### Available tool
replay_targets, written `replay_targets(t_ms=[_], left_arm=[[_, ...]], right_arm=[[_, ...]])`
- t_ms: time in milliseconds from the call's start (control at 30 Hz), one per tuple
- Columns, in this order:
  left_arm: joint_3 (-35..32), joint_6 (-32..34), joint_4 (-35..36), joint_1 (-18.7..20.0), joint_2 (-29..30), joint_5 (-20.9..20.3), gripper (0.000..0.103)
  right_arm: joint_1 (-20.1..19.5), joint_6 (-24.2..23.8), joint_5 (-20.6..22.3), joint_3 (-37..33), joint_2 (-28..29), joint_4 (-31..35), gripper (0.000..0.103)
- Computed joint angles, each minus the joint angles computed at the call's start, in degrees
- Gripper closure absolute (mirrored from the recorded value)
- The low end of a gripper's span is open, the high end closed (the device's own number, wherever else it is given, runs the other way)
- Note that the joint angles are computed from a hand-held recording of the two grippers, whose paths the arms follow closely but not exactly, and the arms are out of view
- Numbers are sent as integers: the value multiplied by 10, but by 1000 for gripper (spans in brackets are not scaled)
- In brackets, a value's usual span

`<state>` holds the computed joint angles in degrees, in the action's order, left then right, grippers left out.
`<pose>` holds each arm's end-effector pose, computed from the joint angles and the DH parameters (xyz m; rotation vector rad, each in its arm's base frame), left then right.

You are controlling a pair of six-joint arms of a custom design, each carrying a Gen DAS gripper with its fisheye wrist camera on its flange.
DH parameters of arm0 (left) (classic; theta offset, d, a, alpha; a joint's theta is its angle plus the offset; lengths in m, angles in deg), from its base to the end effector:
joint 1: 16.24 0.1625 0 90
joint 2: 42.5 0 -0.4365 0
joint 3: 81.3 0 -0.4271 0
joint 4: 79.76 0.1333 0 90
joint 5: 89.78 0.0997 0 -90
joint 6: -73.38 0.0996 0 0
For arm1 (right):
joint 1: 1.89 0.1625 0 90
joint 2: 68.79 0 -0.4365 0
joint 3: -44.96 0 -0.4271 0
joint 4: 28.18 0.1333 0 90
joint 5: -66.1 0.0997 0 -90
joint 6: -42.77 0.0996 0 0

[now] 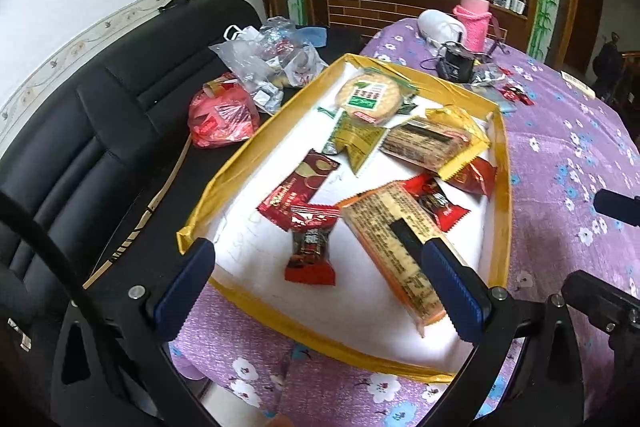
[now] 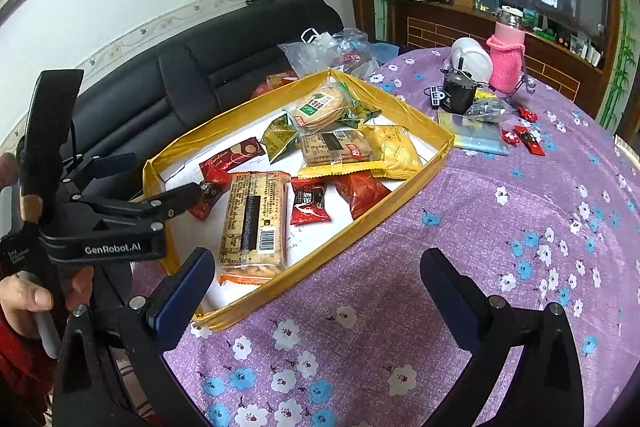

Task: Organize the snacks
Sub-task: 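Withdraw both open tools up and away from the box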

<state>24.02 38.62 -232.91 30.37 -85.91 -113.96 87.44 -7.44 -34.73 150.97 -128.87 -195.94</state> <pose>-0.2622 -0.6036 0.0470 0.1439 2.1031 -0.8776 0.1070 -0.6524 0.2034 1.0560 -2.4613 0.5804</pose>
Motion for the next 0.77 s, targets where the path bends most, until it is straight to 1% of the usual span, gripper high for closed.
replay_targets(t_ms=[167, 333, 600, 767], left_arm=[[-2, 9, -4, -3, 3, -3, 0], [-2, 16, -11, -5, 2, -15, 0], [4, 23, -35, -11, 3, -13, 0], [-4, 38, -34, -14, 13, -21, 0]], right_arm=[[-1, 2, 4, 3, -4, 1, 1], [-1, 0, 10, 7, -8, 0, 1], [-2, 0, 19, 11, -13, -1, 1], [-7, 17, 17, 16, -24, -12, 1]])
